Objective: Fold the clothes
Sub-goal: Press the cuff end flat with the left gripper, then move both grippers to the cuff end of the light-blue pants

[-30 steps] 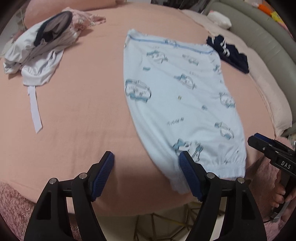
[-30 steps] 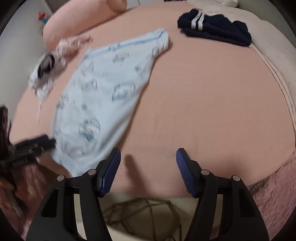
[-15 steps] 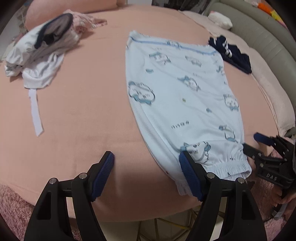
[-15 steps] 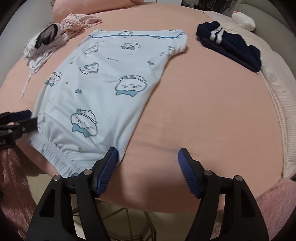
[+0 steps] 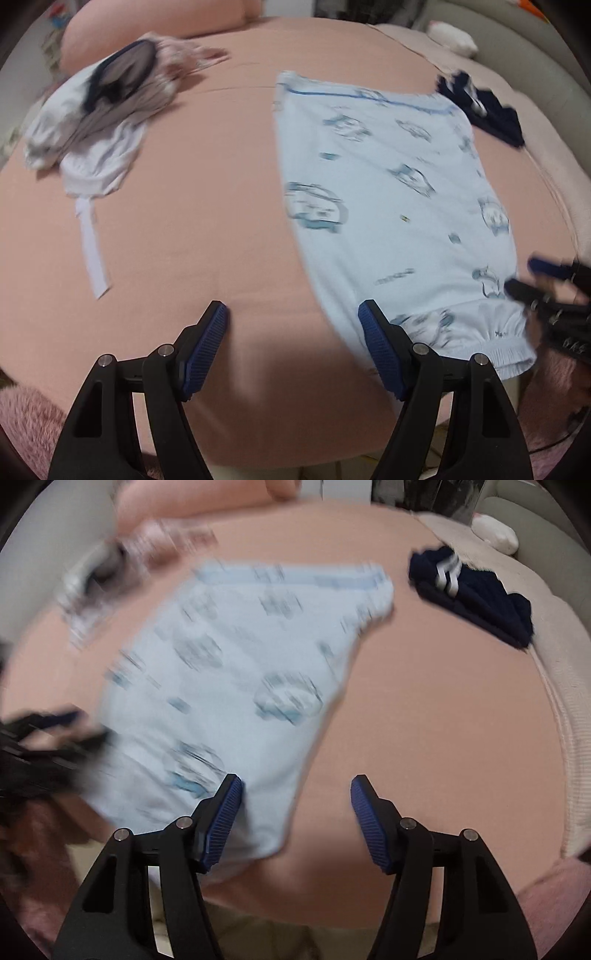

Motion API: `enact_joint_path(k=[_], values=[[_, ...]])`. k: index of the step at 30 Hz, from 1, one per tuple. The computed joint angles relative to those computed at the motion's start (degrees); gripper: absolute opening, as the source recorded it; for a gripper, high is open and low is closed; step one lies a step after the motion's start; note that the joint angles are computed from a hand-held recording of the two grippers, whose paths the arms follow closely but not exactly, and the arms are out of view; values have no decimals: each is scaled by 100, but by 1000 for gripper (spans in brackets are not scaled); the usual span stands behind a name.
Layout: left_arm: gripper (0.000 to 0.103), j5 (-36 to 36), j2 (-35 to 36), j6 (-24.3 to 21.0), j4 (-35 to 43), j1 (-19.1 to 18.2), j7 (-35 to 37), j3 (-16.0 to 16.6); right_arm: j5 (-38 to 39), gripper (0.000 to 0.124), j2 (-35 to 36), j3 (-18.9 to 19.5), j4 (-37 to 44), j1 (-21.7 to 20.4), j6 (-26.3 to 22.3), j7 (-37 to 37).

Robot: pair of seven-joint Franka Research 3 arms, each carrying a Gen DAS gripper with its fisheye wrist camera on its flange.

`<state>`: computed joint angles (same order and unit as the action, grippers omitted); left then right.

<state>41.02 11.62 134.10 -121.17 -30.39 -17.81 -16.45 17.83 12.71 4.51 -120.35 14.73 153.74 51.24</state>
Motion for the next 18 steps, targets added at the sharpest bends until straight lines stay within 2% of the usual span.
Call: enact_joint_path(k=[1, 3, 6, 8, 11, 12, 15, 18], values=[[76, 84, -124, -8, -141, -28, -249, 21, 127, 63, -50, 3, -27, -70, -83, -44], [74, 289, -261, 321, -374, 33, -621, 65, -129, 65, -151, -118, -183, -35, -2, 116], [74, 705, -330, 783, -546, 140, -1074, 114, 495, 65, -262, 31, -239, -241, -98, -339], [74, 706, -93, 720, -269, 141, -747, 57, 986, 64, -333, 91, -251, -346, -214, -684], [74, 605, 279, 572, 187, 64, -144, 32, 1495, 64, -294, 164, -108, -322, -64, -1002], [74, 552, 372, 385, 319, 4, 33, 34, 1660, 64, -273, 194, -50, -312, -2, -1106], [74, 724, 495, -122, 591, -243, 191, 105, 1281, 64, 79, 157, 280, -72, 514, -1062], [74, 816, 548, -262, 702, -319, 244, 133, 648, 64, 523, 1, 784, 90, 556, -624]])
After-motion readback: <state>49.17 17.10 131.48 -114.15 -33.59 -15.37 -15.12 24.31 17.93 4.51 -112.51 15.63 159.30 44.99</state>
